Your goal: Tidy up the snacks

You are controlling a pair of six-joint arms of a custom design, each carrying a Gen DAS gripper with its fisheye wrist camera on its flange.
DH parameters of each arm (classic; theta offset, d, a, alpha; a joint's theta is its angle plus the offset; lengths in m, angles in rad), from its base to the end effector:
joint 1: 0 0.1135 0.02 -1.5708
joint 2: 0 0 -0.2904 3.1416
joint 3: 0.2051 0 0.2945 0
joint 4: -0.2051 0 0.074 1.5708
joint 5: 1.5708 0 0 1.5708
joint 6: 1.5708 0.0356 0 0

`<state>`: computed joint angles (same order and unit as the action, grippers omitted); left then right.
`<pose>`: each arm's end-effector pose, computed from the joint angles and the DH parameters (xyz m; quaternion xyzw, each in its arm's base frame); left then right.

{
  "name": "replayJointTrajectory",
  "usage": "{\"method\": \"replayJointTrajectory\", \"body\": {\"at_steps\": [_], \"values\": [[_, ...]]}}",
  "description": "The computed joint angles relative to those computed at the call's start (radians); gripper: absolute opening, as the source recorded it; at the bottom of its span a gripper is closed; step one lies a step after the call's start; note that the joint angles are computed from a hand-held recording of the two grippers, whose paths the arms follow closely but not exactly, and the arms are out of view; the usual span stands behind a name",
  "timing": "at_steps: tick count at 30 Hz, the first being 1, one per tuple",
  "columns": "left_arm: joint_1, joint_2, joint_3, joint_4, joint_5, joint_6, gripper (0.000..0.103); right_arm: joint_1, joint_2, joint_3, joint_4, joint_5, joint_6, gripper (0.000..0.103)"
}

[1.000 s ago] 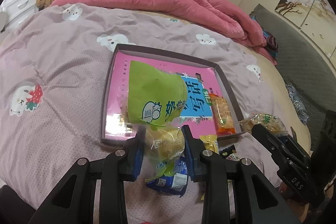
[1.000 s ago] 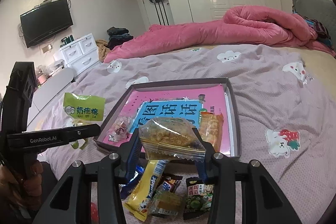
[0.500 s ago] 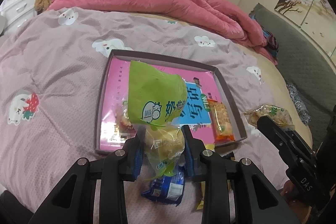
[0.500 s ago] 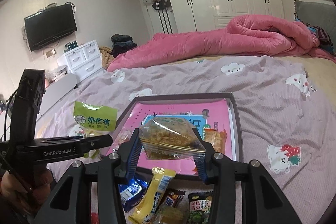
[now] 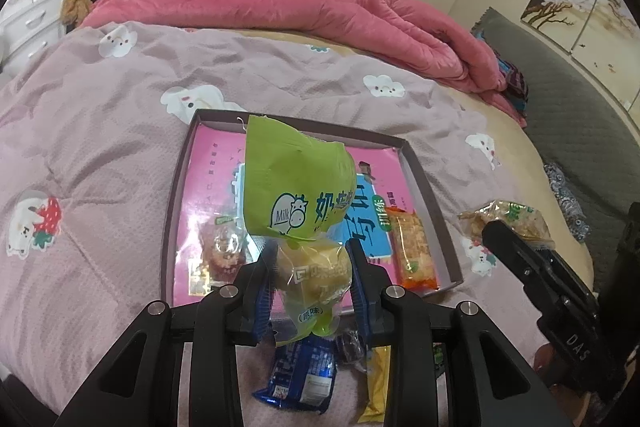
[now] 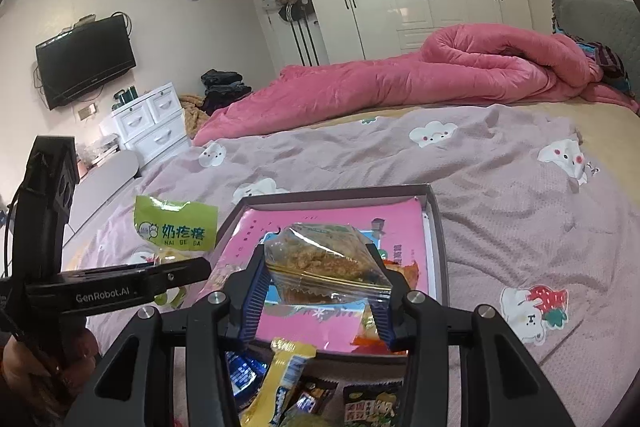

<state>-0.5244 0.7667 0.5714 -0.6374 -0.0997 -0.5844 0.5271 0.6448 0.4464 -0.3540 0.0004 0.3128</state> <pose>0.1567 -0.0865 0.2369 -0.0459 0.9306 -0.1502 0.3308 0.1519 0.0884 0.2325 -0.0933 0.8681 0.1986 0.4452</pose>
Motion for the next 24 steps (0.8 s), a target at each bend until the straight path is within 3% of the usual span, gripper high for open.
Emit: {"method": "replayJointTrajectory", "body": {"at_steps": [24], "values": [[0.066, 0.219, -0.007, 0.161, 0.076, 0.034, 0.034, -0.179, 0.259, 0.042, 0.132, -0.188, -0.092, 0.046]]}}
